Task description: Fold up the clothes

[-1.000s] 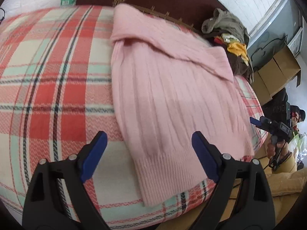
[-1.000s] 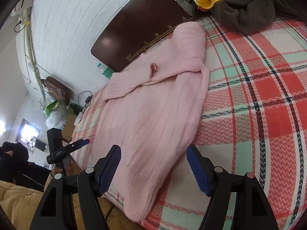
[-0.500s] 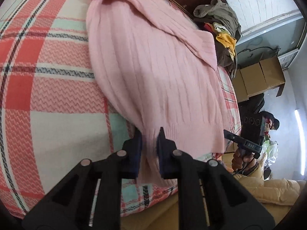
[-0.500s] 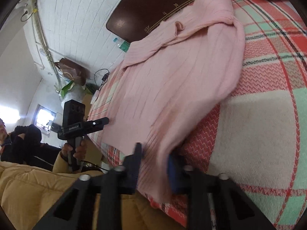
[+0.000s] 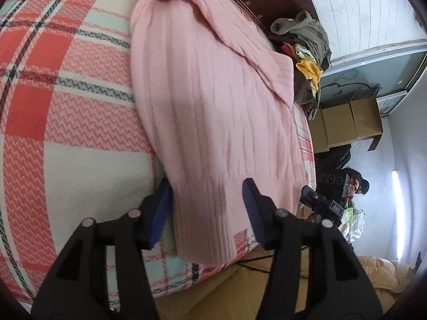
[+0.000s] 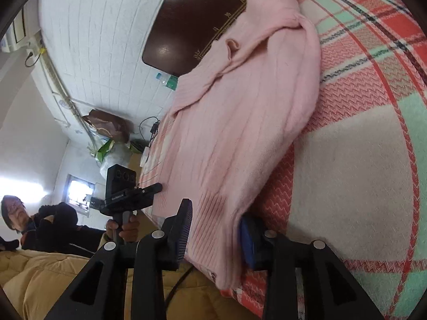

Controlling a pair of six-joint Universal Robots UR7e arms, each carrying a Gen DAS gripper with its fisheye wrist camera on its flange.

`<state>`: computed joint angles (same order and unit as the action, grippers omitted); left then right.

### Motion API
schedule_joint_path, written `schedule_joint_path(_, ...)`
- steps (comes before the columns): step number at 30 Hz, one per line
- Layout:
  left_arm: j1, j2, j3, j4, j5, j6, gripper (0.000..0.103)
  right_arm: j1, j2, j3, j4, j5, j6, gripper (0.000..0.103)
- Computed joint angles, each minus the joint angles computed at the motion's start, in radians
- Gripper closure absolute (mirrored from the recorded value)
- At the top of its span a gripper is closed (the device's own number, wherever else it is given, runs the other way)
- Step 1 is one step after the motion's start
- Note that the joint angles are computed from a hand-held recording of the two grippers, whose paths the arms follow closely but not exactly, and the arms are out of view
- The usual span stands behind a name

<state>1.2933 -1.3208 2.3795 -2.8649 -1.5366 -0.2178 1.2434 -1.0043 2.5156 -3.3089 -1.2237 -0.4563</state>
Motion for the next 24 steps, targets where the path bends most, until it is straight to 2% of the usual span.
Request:
schedule_joint_path(1,-0.006,0.005,0.001,-0.009,0.009,0.002,0.045,0.012,0.004,-0.003,-0.005,-0.008,-0.003,0.068)
schedule_joint_path(2,-0.011,0.01,0.001,-0.014,0.016,0.0,0.055,0.024,0.009,-0.005,-0.01,-0.017,-0.007,0.08)
schedule_joint_path(3,-0.01,0.015,-0.005,-0.014,0.015,-0.006,0.068,0.03,0.013,-0.01,-0.007,-0.015,-0.008,0.094)
schedule_joint_path(4,-0.004,0.021,-0.013,-0.009,0.006,-0.013,0.085,0.031,0.018,-0.012,-0.017,-0.005,0.001,0.095)
schedule_joint_path(8,0.021,0.027,-0.036,-0.026,-0.064,-0.033,0.085,-0.009,0.003,-0.013,-0.027,0.14,0.009,0.096)
schedule_joint_path(13,0.031,0.037,-0.085,-0.051,-0.167,-0.032,0.085,-0.002,-0.008,-0.06,-0.009,0.261,0.029,0.096)
schedule_joint_path(20,0.025,0.08,-0.219,-0.03,-0.233,-0.031,0.085,0.051,0.005,-0.177,0.003,0.332,0.091,0.096)
schedule_joint_path(24,0.021,0.118,-0.321,0.014,-0.236,-0.031,0.085,0.082,0.014,-0.264,0.007,0.347,0.15,0.096)
